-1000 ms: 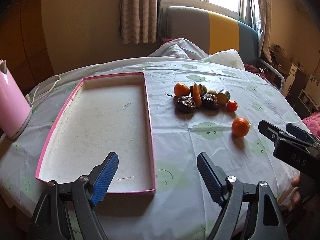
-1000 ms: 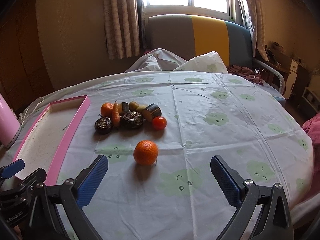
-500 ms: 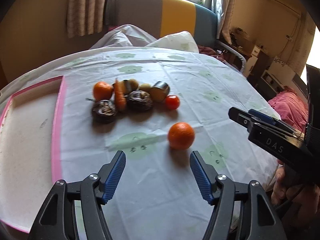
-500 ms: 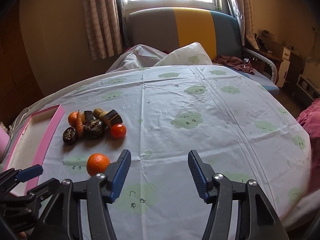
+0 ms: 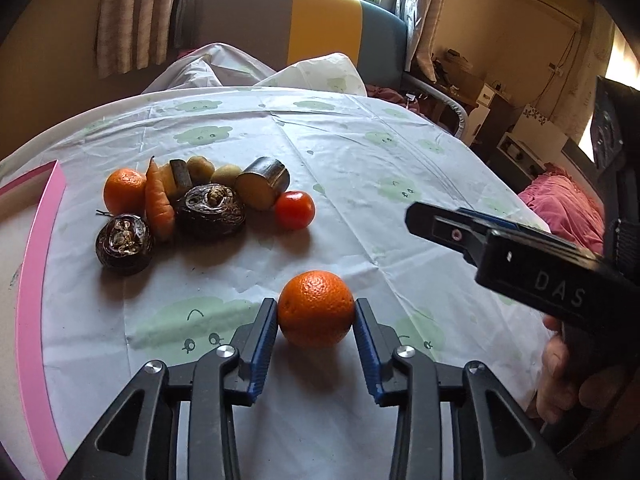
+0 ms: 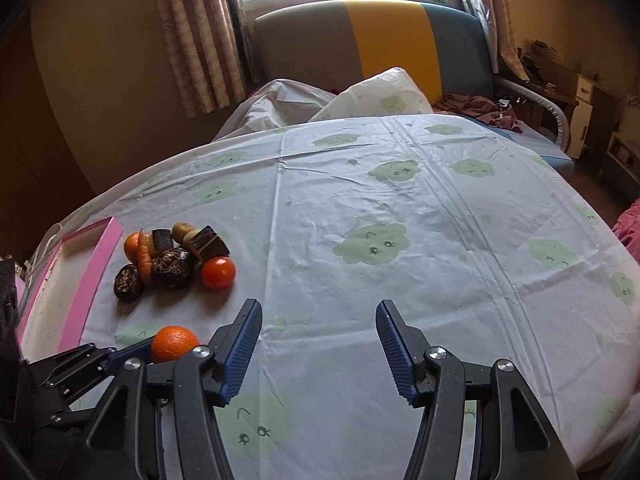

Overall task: Organize fruits
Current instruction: 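Grasp the orange with the left gripper while the right gripper grasps the cherry tomato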

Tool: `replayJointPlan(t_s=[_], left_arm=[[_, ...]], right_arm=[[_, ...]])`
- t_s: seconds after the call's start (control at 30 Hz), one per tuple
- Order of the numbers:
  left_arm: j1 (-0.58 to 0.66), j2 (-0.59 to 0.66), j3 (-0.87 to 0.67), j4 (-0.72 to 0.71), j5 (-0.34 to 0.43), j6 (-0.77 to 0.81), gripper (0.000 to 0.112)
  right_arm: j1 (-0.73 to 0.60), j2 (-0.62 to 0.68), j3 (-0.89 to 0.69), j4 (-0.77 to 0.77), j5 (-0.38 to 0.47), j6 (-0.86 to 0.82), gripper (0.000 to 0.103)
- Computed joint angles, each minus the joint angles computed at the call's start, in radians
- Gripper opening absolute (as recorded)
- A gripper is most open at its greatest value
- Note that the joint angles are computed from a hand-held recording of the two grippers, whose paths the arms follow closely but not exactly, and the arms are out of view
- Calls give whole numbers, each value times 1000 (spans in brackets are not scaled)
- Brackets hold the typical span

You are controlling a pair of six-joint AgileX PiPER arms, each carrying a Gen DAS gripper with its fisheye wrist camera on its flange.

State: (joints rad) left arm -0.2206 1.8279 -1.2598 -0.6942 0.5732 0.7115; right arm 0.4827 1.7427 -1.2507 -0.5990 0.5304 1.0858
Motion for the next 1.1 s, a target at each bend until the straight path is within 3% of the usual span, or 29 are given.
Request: replayJointPlan(t_s=[0.17, 0.33, 0.47, 0.57, 0.8, 0.97, 1.1], left_arm=[[48, -70, 112, -55, -60, 56, 38], [90, -120, 180, -62, -92, 67, 38], [120, -143, 201, -60, -88, 69, 38], [142, -156, 203, -52, -73, 64, 38], [227, -225, 188, -62, -29, 69, 38], [309, -227, 122, 85, -42, -108, 38], [355, -167, 45, 319, -69, -363, 38]], right_arm=[[-17, 93, -108, 193, -63, -236, 49], [-23, 216, -257, 345, -30, -418, 46], [-5, 299, -378, 323, 38, -444, 45], [3, 363, -469, 316, 106, -477, 33], [-3, 363, -465, 323, 106, -486, 29], [10, 346, -441, 269, 114, -427, 29], [12, 311, -383, 252, 95, -385, 29]])
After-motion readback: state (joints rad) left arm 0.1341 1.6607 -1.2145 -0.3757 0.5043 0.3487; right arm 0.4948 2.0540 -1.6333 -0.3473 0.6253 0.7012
